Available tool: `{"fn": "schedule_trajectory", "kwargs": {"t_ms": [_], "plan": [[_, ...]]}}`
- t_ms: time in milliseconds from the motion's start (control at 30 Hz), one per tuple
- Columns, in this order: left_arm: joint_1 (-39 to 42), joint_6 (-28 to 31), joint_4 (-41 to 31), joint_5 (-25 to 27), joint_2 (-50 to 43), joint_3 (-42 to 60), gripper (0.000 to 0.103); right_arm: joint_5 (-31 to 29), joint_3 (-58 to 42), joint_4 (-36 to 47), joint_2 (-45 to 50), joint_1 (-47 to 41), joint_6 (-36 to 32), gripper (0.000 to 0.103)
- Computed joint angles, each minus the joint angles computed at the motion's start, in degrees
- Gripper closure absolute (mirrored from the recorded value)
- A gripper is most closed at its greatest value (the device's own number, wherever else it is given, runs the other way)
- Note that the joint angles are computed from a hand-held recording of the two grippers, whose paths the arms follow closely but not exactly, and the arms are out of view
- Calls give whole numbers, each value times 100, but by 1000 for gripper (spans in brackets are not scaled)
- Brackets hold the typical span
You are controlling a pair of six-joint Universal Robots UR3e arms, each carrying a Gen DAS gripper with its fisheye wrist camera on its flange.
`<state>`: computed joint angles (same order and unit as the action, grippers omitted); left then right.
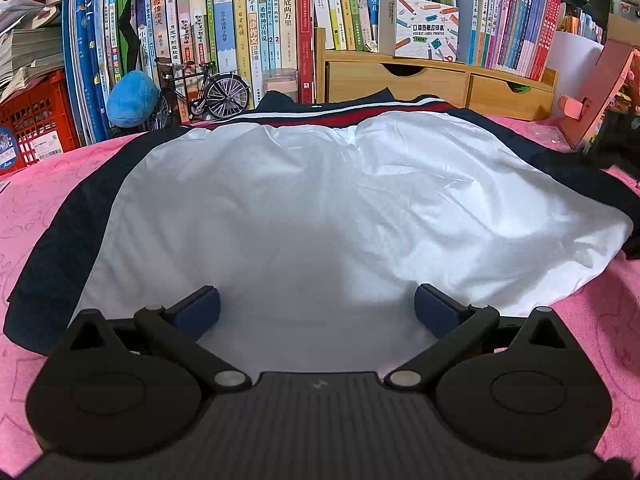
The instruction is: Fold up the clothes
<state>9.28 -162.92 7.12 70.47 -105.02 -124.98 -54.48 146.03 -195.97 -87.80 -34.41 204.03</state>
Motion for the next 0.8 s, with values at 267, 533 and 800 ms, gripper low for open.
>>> {"fn": "schedule_trajectory", "kwargs": {"t_ms": [267,533,800], "plan": [[18,17,-10,-27,12,-12,0,150,-805,1804,-696,42,-145,76],[58,-5,-88,-85,63,5,0,-175,-3397,2627,150,1957,-558,76],[106,-6,-171,-142,120,13,0,660,-7136,5394,2303,3486,-2120,59]]}}
